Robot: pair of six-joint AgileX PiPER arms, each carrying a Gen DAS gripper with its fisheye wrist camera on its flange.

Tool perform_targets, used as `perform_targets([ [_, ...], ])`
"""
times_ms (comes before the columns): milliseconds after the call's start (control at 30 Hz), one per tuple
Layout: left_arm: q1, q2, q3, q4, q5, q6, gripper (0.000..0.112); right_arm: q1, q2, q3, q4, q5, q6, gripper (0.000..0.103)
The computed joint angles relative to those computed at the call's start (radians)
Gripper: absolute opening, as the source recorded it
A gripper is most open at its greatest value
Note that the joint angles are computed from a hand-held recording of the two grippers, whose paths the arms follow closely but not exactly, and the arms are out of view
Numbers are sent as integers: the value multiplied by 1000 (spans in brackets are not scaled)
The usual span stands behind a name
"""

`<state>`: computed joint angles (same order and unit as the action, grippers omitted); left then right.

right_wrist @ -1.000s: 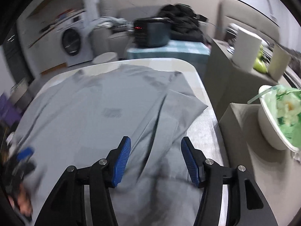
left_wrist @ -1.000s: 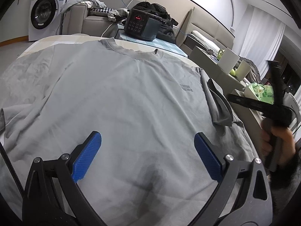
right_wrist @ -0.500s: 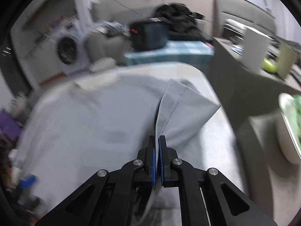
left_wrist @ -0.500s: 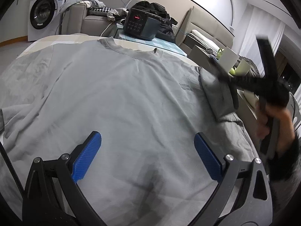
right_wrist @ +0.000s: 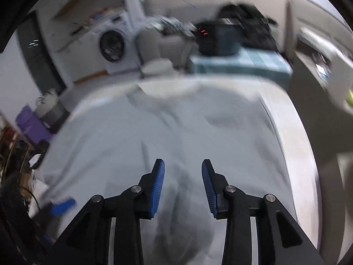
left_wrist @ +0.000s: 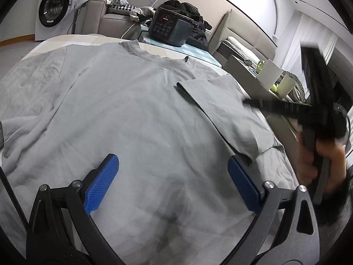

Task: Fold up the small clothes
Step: 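Move the left tool to the opposite side edge and grasp it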

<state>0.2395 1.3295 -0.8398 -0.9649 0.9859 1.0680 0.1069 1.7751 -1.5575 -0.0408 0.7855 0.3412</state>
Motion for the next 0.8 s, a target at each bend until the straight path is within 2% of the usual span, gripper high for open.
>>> perform_targets([
  [133, -12, -10, 6, 3, -13, 9, 98, 13, -64, 206, -13, -68, -4, 37],
  [167, -13, -12, 9, 3, -17, 10, 98, 24, -125, 283, -36, -124, 6, 38],
  [267, 5, -8, 9, 0, -9, 5, 98, 17, -257, 423, 28, -190, 23, 39],
  [367, 61, -16, -4, 16, 23, -1, 98, 37, -376, 527, -43, -222, 117, 43],
  [500, 266, -24, -74, 92, 101, -51, 98, 52, -539, 635, -60, -226, 156, 51],
  [600, 483, 67, -180, 127, 181, -102, 98, 48, -649, 709, -61, -249, 184, 57],
  [700, 627, 195, -301, 148, 170, -171, 98, 52, -685, 726, -31, -257, 179, 57],
  [800, 683, 354, -441, 173, 158, -281, 97, 57, -694, 748, -26, -281, 186, 57],
])
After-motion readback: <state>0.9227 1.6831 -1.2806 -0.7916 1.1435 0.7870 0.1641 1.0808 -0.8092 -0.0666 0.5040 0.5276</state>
